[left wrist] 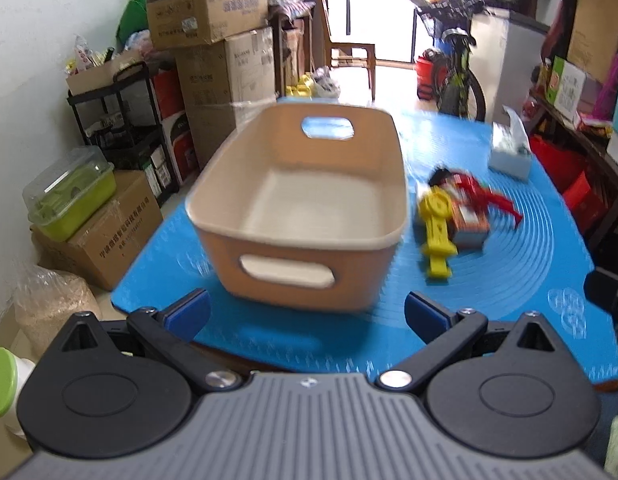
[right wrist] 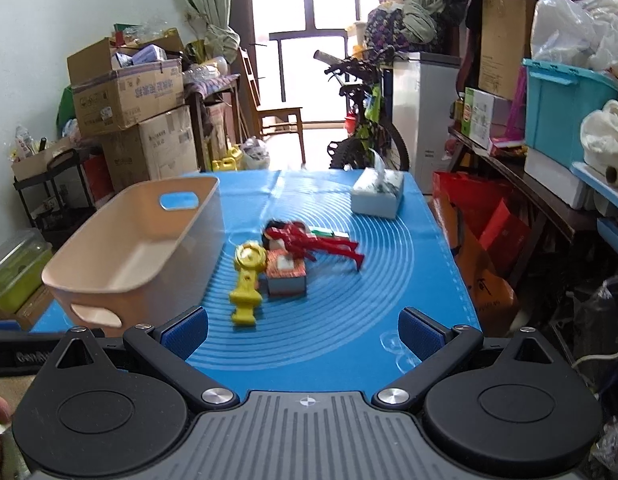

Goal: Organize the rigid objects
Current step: 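Move the left tool to the beige basket rim while the right tool approaches the yellow toy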

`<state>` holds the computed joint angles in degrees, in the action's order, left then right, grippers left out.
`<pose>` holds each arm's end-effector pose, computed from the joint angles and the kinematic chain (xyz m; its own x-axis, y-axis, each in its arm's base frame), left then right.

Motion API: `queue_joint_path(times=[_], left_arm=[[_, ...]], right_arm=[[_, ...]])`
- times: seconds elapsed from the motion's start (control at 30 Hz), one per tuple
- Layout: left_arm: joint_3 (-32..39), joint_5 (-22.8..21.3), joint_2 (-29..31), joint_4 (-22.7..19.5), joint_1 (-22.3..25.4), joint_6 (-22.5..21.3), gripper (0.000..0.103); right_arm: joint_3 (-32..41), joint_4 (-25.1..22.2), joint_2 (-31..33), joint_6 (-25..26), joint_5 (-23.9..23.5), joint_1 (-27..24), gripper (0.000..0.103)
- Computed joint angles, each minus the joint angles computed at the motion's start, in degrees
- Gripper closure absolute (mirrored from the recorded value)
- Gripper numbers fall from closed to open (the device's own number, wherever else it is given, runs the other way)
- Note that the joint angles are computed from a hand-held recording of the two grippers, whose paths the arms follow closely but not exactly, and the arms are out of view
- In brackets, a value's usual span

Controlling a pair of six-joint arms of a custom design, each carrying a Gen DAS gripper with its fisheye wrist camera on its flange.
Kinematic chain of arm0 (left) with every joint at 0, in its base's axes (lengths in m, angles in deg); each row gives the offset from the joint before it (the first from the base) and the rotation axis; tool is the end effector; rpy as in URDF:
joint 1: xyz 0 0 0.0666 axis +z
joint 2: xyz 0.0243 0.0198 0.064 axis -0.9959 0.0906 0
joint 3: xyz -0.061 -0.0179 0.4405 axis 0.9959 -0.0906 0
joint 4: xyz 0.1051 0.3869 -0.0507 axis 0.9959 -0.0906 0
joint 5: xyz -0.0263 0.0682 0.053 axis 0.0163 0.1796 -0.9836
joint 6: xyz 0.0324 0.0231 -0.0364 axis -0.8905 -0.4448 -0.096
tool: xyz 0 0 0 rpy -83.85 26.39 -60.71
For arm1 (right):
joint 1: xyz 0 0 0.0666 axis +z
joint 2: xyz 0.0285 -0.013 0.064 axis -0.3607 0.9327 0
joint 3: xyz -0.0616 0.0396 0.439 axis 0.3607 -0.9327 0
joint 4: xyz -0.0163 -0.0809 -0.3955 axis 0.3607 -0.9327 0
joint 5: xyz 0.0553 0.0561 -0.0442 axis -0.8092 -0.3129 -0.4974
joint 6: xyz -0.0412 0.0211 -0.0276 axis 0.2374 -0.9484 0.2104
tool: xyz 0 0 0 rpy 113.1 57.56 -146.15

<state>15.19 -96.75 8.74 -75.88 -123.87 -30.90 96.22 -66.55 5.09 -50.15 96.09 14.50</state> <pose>0.4144 -0.3082 0.4762 -0.6577 -0.1287 -0.7422 -0.2607 0.9633 0.0639 0.4149 0.2819 0.4724 -0.5563 0.0160 -0.8308 -0.1285 0.9861 0.1051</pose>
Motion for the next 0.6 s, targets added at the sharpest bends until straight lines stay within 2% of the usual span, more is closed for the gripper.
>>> queue_joint_path(times=[0.13,0.3,0.43,0.6], left_arm=[[3.64,0.18,0.44,-1.58,2.83,-2.07,0.001],[9.42,0.37,2.41,-6.83,6.97,-2.56,0.001],[13.84,3.52,4.19,-11.25,10.76,-4.86,0.001],[15.76,6.47,5.61,-10.73,14.78,-8.64,0.001]], right_arm=[[3.43,0.75,2.02,0.98,-0.57,-0.74,0.002],[8.52,0.56,5.86,2.72,-2.22,-1.90,0.003],[13.10,-0.27,9.52,3.37,-3.91,-2.89,0.003],[19.19,-2.13,14.43,6.36,-4.00,-3.69,0.003]])
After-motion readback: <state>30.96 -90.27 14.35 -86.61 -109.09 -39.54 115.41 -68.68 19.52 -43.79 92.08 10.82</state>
